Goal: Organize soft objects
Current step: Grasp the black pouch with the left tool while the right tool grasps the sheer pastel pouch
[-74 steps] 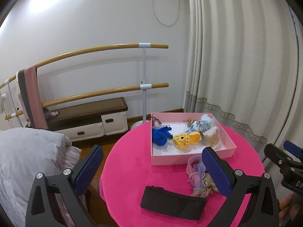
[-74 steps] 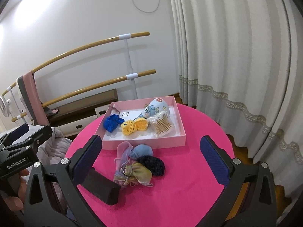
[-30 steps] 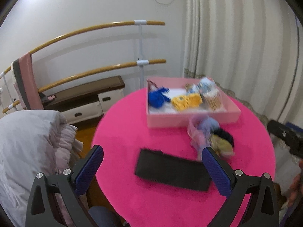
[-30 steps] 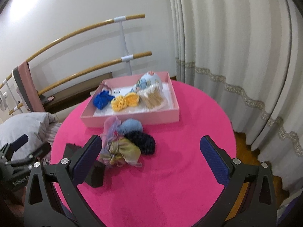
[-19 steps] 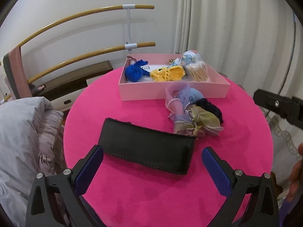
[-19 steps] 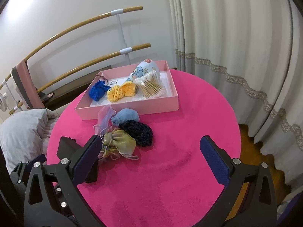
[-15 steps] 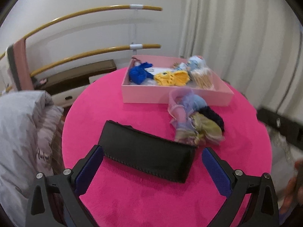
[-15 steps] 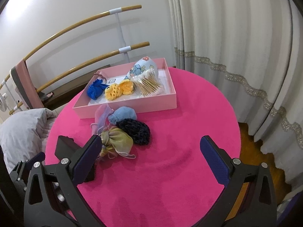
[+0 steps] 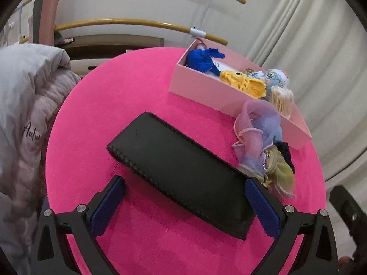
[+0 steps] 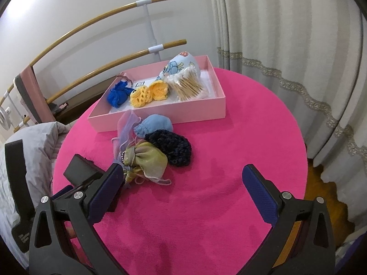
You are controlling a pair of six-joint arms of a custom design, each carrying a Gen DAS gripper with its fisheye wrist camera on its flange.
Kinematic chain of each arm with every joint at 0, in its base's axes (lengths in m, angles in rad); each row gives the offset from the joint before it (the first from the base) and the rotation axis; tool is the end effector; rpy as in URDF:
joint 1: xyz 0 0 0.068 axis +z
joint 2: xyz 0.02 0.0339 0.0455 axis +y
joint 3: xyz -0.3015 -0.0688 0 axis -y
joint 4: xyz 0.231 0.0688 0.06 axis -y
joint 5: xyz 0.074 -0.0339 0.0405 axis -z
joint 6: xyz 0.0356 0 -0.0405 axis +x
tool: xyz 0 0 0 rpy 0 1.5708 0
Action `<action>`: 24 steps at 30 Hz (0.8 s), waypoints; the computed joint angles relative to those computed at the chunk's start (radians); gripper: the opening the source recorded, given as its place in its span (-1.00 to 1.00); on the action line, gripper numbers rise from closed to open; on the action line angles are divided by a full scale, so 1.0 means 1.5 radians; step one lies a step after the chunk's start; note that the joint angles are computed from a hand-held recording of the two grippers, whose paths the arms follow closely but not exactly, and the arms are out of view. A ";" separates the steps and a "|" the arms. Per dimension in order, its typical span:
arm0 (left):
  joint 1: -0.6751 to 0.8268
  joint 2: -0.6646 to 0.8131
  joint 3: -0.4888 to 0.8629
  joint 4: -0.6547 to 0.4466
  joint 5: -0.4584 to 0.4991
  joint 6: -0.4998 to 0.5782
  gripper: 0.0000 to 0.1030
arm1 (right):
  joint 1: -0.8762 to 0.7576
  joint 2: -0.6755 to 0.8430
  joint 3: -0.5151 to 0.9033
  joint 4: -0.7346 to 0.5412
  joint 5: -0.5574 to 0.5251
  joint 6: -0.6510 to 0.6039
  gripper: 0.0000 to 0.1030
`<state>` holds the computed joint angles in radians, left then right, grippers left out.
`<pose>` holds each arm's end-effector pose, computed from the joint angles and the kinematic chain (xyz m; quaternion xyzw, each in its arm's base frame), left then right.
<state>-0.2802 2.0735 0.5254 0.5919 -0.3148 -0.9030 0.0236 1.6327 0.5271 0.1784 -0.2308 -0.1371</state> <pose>0.2843 -0.0703 0.0600 -0.3336 0.8816 -0.0426 0.3313 0.2608 0.0143 0.1480 -0.1119 0.9364 0.0912 0.3199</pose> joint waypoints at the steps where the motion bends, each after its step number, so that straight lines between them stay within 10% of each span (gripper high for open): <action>1: 0.002 0.003 0.003 0.006 -0.002 0.007 1.00 | 0.003 0.003 0.000 0.001 0.002 0.001 1.00; 18: 0.070 -0.003 -0.032 0.095 0.062 0.196 -0.15 | 0.047 0.107 0.002 0.066 0.008 0.025 1.00; 24: 0.078 -0.019 -0.060 0.109 0.061 0.230 -0.18 | 0.086 0.155 0.018 0.099 0.004 0.046 1.00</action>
